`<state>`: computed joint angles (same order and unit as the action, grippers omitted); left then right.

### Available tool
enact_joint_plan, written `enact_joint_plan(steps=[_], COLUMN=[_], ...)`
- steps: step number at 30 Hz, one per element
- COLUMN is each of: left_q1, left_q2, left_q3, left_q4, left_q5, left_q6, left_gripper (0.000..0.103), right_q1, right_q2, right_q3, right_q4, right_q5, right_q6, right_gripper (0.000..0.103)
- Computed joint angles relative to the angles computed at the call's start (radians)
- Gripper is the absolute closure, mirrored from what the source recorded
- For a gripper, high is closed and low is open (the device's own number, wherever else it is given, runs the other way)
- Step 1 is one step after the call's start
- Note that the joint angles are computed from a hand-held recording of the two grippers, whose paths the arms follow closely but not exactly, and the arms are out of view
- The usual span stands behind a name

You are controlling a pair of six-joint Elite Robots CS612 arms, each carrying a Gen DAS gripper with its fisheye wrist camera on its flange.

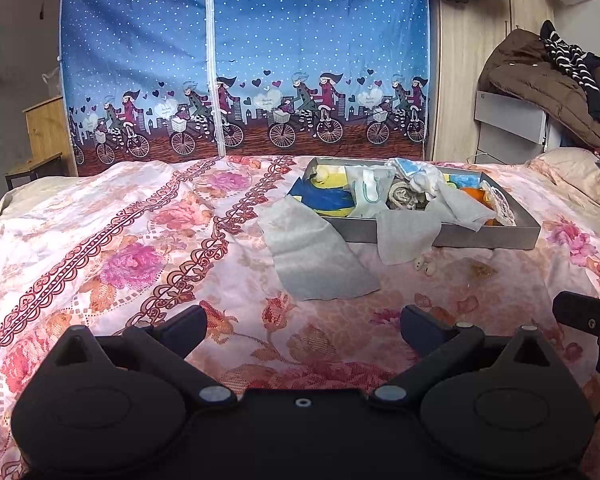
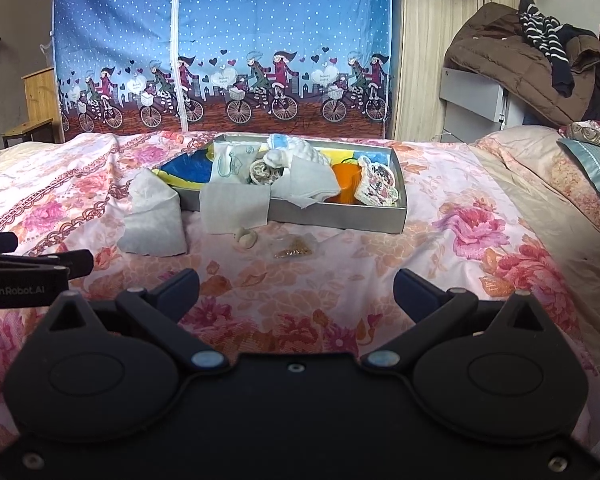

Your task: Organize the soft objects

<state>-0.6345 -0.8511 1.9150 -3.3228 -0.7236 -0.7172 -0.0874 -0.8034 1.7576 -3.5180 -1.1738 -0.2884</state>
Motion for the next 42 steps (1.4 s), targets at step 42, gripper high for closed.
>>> enact_joint_plan(steps=[42], left_q1=[0.178], left_q2=[0.163], left_q3=[-0.268], left_q4=[0.046], left_q5=[-0.235], left_q6=[0.089], left_gripper=[0.001], right_q1=[0.069], right_q2=[0.209], right_q3=[-0.357], right_q4=[0.290], right_q5=[0.003], right_q6=[-0.092], right_gripper=[0.000])
